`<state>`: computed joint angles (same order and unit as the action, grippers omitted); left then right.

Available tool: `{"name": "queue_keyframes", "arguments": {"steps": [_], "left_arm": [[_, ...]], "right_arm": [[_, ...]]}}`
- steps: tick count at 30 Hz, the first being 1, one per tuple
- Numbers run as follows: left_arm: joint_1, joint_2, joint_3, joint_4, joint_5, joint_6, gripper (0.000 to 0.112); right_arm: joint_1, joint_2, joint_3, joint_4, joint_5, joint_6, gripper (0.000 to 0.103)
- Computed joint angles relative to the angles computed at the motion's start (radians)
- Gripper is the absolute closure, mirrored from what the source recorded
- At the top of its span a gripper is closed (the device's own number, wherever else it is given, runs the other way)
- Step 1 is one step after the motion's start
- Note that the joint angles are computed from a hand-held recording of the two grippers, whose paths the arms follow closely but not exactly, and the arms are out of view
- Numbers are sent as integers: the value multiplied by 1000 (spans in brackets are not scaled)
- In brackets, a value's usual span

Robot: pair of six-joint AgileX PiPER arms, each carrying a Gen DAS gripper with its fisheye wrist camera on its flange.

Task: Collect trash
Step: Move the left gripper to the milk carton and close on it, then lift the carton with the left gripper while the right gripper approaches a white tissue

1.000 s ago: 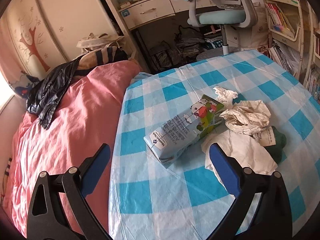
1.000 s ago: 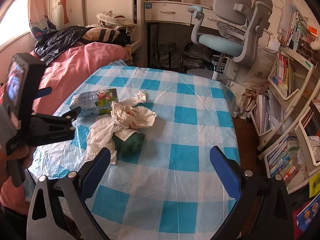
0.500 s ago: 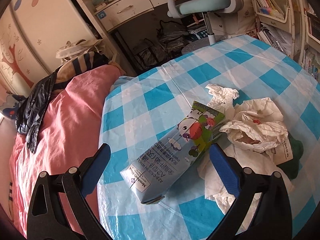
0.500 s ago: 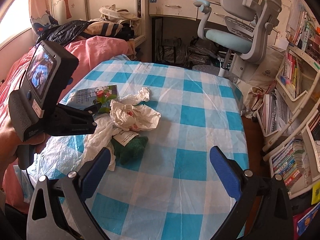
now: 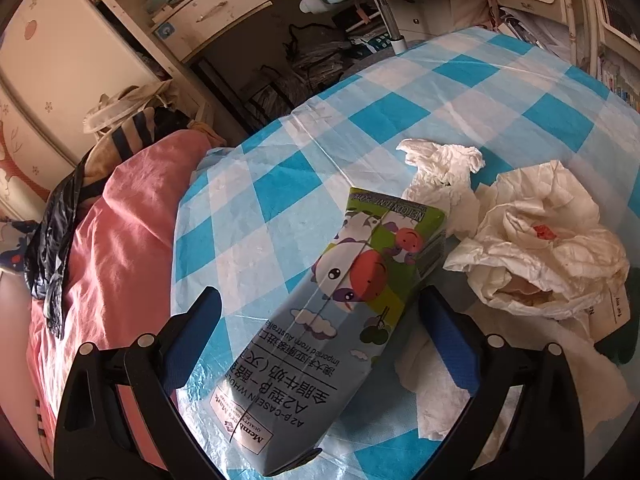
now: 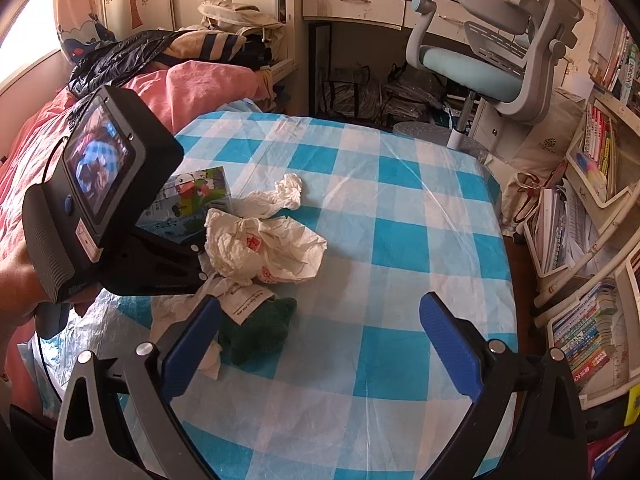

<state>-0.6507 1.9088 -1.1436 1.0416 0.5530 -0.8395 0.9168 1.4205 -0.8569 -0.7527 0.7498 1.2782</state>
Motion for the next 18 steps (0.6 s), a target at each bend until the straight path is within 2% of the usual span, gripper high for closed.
{"name": "queue_keyframes", "arguments": {"steps": [2,4,5,6,7,11,18], "left_arm": [[10,-5,-8,-70,-9,54,23],[22,-14,-15,-166,-18,131,37],[23,-13,-23,-201,-5,160,60],[34,-14,-34,-276,0,225,78],[42,-19,-37,-326,8,250,78],[48,-56,4,-370,14,247,78],[-18,-200,122,-344,50,139,78]], "right_arm": [[5,2,-2,3,-1,-5,8],[10,3,-4,6,2,-10,8],[13,1,-4,7,6,-10,8],[15,-3,-4,9,8,-9,8],[15,-5,-4,10,7,-8,8],[30,-14,1,6,18,2,8],[92,-45,12,-7,51,51,8]]}}
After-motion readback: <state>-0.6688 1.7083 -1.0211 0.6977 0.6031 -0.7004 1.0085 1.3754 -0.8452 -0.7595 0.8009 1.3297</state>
